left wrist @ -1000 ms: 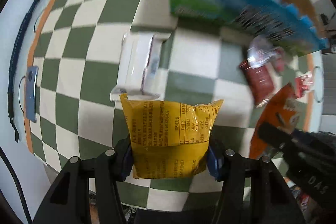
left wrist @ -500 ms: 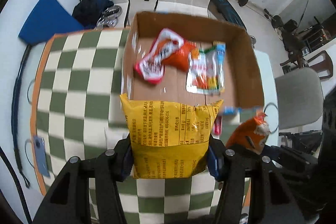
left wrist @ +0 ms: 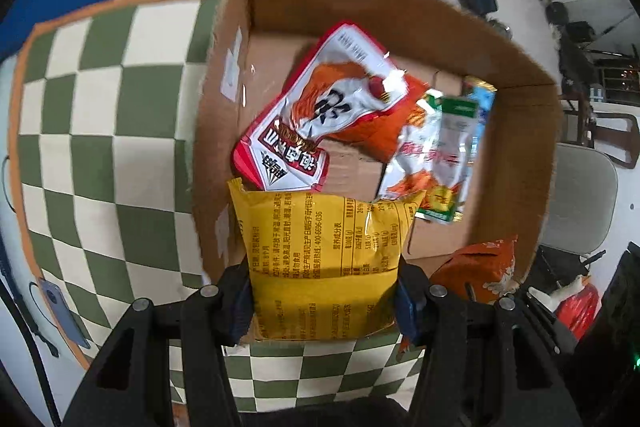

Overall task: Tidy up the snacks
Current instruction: 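Carry the yellow packet and panda seed bag over the box with both tools, then open both tools to drop the yellow packet and panda bag into the box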

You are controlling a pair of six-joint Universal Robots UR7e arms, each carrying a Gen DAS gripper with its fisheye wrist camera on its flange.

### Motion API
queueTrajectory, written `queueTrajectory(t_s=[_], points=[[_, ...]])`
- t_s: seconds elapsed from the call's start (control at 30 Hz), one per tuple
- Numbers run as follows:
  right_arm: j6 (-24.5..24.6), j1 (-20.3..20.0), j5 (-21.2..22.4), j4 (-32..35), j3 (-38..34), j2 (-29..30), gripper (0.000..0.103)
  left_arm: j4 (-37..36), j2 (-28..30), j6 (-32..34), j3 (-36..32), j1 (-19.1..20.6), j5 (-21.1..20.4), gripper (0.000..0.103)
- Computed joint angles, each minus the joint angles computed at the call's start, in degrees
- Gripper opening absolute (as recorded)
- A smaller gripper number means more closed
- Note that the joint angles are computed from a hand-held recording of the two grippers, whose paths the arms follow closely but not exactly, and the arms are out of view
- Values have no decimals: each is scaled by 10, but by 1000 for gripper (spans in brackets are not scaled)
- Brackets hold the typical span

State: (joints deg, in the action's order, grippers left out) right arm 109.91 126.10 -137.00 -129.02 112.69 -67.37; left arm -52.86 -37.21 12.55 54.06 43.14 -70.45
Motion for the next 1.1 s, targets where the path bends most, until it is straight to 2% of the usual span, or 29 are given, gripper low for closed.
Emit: queueTrajectory(t_s=[0.17, 0.57, 0.63, 0.7, 0.73, 0.9, 1.1], points=[[-52, -35, 29, -55, 26, 1, 40, 25, 11, -17, 17, 4, 5, 54], [-110, -70, 83, -141, 63, 5, 42, 35, -13, -32, 76, 0, 47, 56], [-119, -76, 96, -144, 64, 3, 48, 20, -23, -29, 91, -2, 53, 61], [-118, -77, 94, -126, 57, 4, 85, 2, -35, -21, 106, -3, 56, 69], [-111, -75, 90, -97, 48, 5, 87, -5, -41, -19, 113, -3, 55, 72], [-100, -68, 89, -67, 38, 2, 88, -18, -58, -11, 113, -9, 48, 74], [-47, -43, 76, 14, 10, 1, 89, -29, -84, 13, 110, -15, 37, 76]])
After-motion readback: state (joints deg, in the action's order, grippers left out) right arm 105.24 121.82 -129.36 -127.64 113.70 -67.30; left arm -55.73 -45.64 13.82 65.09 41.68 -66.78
